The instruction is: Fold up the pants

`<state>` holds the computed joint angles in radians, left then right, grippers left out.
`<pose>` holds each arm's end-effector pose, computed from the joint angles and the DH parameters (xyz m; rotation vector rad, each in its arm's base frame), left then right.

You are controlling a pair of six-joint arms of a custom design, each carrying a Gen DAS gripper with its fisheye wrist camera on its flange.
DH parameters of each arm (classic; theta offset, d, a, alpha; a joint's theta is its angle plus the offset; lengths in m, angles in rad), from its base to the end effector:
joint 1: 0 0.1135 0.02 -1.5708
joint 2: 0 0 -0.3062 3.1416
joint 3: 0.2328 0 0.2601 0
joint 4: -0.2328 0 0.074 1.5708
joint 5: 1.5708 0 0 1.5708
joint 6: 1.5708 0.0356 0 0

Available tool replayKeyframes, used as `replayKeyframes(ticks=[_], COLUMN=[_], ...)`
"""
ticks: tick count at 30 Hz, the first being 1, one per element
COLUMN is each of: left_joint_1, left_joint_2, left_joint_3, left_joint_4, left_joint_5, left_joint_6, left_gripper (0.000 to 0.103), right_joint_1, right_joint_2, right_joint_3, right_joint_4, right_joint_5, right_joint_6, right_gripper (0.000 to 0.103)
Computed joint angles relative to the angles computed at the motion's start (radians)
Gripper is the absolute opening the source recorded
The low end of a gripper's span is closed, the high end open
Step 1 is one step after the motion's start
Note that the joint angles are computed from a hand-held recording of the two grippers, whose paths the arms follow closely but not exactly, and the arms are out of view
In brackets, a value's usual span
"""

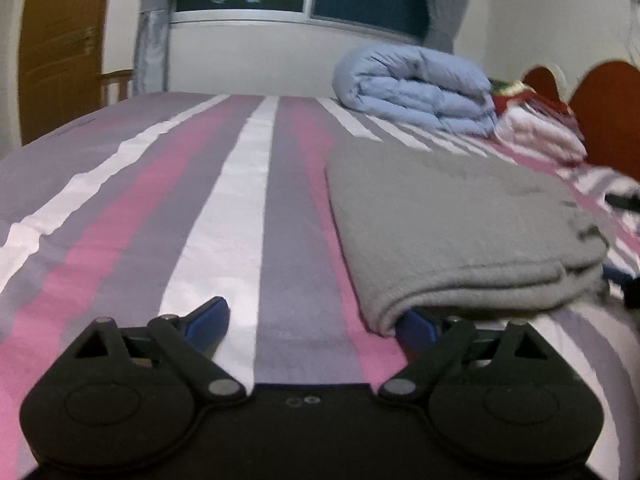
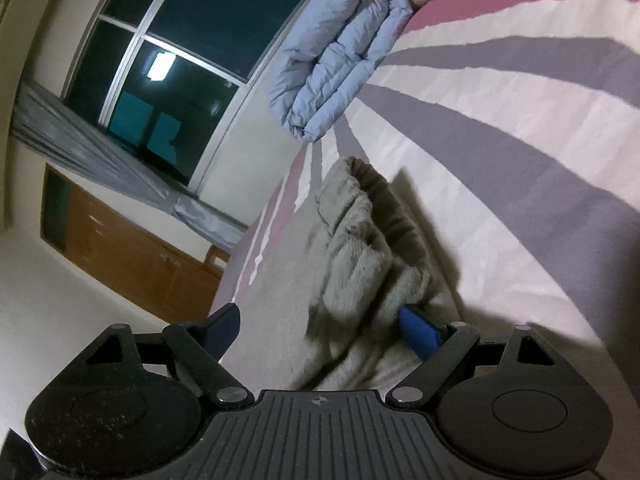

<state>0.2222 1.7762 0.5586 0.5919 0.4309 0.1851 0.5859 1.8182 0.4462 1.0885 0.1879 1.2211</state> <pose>0.3081 0.0544 0.1343 0.1985 2.1319 -0.2361 0.2607 0.1650 0.1436 0.7544 1.8449 1.0557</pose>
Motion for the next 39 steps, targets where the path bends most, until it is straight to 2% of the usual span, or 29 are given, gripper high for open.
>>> replayKeyframes(ticks=[1,2,4,7,8,9,11,13,17,19,25,32,39], left_joint_1=[-0.005,-0.010,-0.015,-0.012,-0.021,-0.025,-0.019,0.000,0.024,0.028,0.050,0.102,0.087], left_joint_2=[0.005,0.004,0.002,-0.009,-0.009,-0.005,0.016,0.016,0.005,-0.004,-0.056,-0.069,-0.014], left_joint_3=[-0.001,-0.012,-0.034,-0.068,-0.077,-0.067,-0.003,0.003,0.008,0.012,-0.016,-0.024,0.083], left_joint_4=[0.017,0.051,0.118,0.218,0.237,0.211,0.065,0.051,0.001,-0.025,-0.053,-0.027,-0.111], left_joint_5=[-0.008,-0.023,-0.036,-0.027,-0.040,-0.048,-0.034,0.000,0.020,0.018,0.019,0.055,0.100], left_joint_6=[-0.005,-0.009,-0.029,-0.050,-0.041,-0.031,-0.023,-0.032,0.006,0.013,0.032,-0.026,-0.002], left_gripper=[0.084,0.084,0.084,0.084,0.085,0.087,0.089,0.089,0.089,0.089,0.088,0.088,0.087], right_joint_1=[-0.010,-0.016,-0.022,-0.017,-0.002,0.006,-0.002,-0.017,-0.008,-0.004,0.038,0.024,-0.025], right_joint_2=[0.012,0.019,0.006,0.001,-0.008,-0.012,0.012,0.034,-0.005,-0.014,-0.074,-0.083,-0.070], right_joint_3=[0.019,0.033,0.069,0.042,0.035,0.030,0.040,0.031,0.022,0.006,-0.042,-0.045,-0.005], right_joint_4=[-0.025,-0.044,-0.157,-0.114,-0.103,-0.102,-0.126,-0.097,-0.128,-0.112,-0.109,-0.117,-0.169], right_joint_5=[-0.012,-0.018,-0.021,0.011,0.039,0.058,0.044,0.008,-0.001,-0.007,0.087,0.070,0.008], right_joint_6=[0.009,0.005,-0.037,-0.057,-0.080,-0.090,-0.047,-0.010,-0.047,-0.046,-0.041,-0.033,-0.076], right_gripper=[0.087,0.082,0.044,0.039,0.039,0.039,0.039,0.039,0.044,0.049,0.069,0.070,0.070])
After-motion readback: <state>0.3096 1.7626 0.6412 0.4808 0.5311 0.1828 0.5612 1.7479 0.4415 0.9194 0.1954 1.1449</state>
